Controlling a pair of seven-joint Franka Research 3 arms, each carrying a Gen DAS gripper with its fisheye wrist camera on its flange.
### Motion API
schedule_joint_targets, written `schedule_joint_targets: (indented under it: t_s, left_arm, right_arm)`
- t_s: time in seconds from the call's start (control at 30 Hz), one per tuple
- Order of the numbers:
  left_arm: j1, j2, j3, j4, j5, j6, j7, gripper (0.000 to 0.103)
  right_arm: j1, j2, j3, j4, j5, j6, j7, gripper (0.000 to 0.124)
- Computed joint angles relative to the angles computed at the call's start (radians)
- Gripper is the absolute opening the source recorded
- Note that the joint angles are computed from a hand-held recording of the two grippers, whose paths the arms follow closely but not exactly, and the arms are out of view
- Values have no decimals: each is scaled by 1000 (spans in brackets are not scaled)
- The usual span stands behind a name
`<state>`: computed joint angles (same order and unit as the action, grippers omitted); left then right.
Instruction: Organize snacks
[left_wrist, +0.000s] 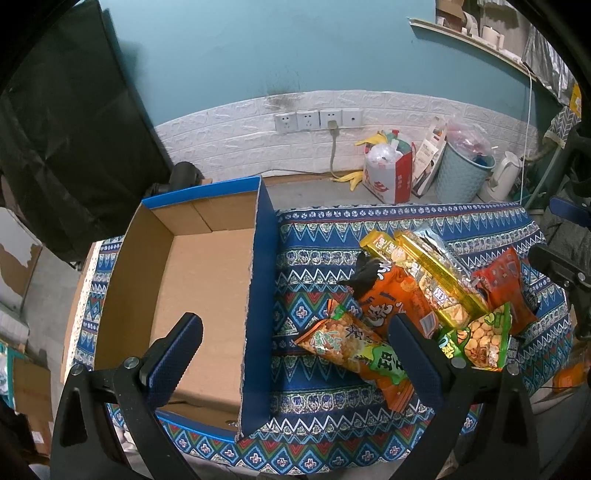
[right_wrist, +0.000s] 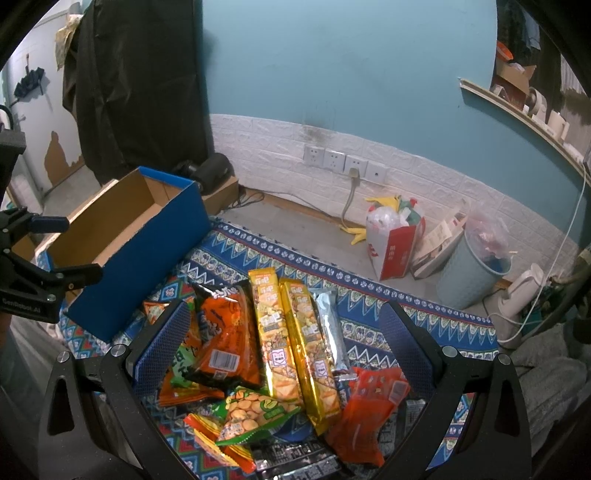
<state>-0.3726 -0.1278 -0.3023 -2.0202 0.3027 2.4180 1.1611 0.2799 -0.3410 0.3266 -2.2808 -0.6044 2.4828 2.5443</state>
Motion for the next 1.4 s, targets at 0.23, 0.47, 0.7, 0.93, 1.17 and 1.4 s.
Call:
schedule_joint_targets:
  t_s: [0.23, 0.47, 0.7, 0.93, 1.17, 1.4]
  left_arm:
    - [0, -2, 1, -3, -1, 2, 2, 102]
    - [-1, -1, 1, -4, -2, 3, 2, 102]
    - [-4, 4, 1, -1, -12, -7, 12, 102]
    - [-7, 11, -1, 8, -22, -19, 19, 102]
    - [-13, 19, -5, 18, -24, -39, 18, 102]
    - [-21, 39, -11, 35, -14, -60, 11, 102]
  right_arm:
    - [1, 0, 0, -3, -3, 2, 5, 100]
    - [2, -1, -1, -5, 0, 1, 1, 100]
    - [3, -1, -1, -6, 3, -3, 1, 100]
    - [6, -9, -6, -10, 19, -9, -13, 100]
    - [3, -13, -4, -9, 26, -25, -25, 100]
    - [-2, -31, -6, -21, 42, -29, -31, 100]
